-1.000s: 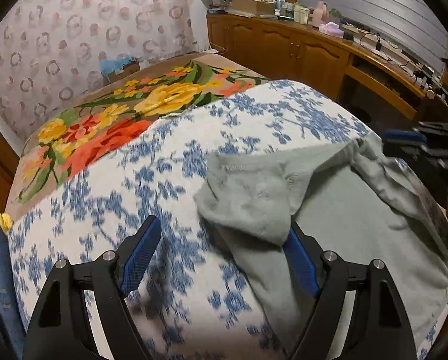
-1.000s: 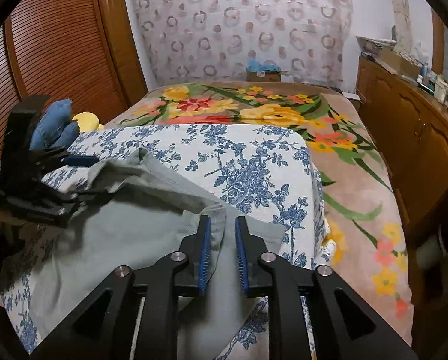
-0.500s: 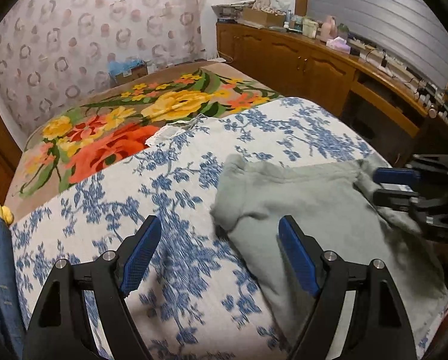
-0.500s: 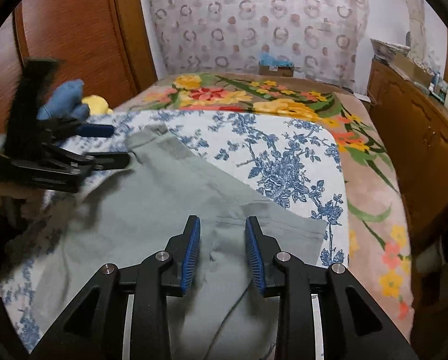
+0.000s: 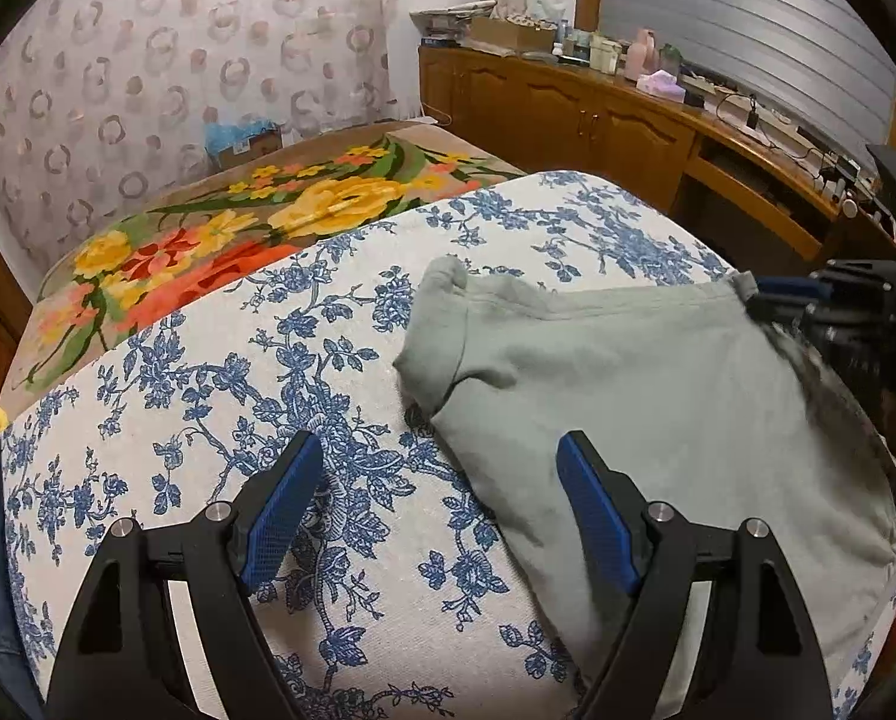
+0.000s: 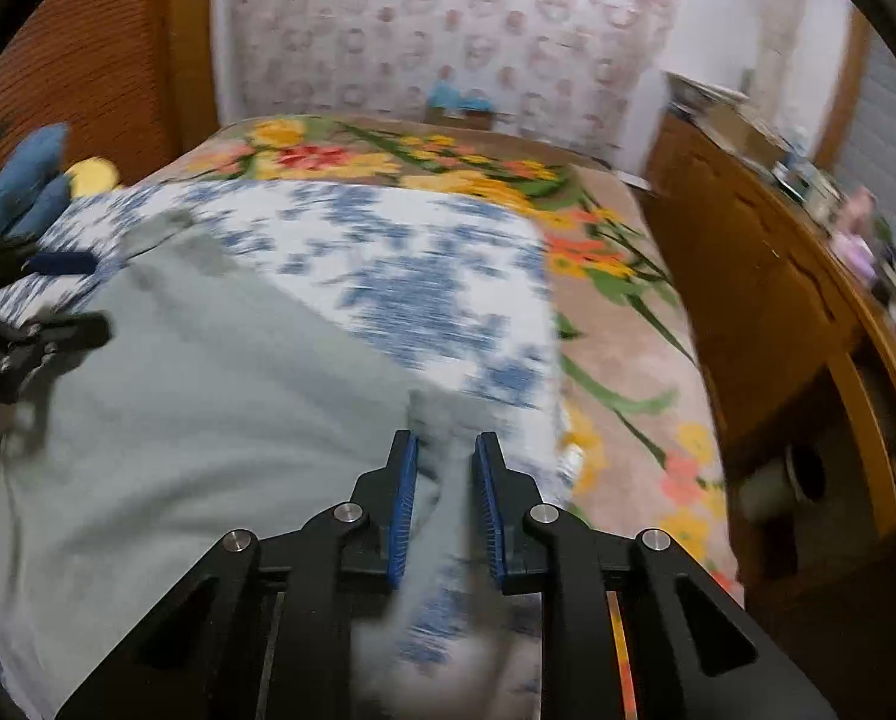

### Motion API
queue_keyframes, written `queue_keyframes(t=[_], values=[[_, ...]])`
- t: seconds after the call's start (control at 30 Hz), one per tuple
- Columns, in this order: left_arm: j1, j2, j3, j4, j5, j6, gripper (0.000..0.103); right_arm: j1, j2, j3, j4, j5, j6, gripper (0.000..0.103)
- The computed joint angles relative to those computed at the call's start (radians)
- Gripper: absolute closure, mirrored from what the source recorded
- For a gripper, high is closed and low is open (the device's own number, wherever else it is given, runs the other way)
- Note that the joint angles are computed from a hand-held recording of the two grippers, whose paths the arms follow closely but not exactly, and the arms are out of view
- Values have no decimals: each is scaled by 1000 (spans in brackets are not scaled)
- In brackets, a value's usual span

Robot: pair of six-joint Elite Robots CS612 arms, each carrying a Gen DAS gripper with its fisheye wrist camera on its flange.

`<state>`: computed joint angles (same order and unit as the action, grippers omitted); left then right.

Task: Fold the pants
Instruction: 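Open the right gripper and release the folded shirt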

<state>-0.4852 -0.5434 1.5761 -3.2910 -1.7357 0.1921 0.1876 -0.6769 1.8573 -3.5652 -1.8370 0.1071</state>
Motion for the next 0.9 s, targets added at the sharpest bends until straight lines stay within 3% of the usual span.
queue_keyframes(t=[0.17,0.43,0.63,0.73,0.9], values=[[0,5,-2,8,-2,6,22,-9,-10,26,-17,-35,47,82],[3,6,-10,32,-19,1,21,-12,-6,26,-56,50,89,82],[4,7,-13,36,-17,3,20,-3,-5,23,-54,83,71,76],[4,7,-13,35,-17,3,20,1,-2,17,-15,56,48,75],[4,7,-13,37,-18,2,20,-30,2,25,-33,97,86,74]])
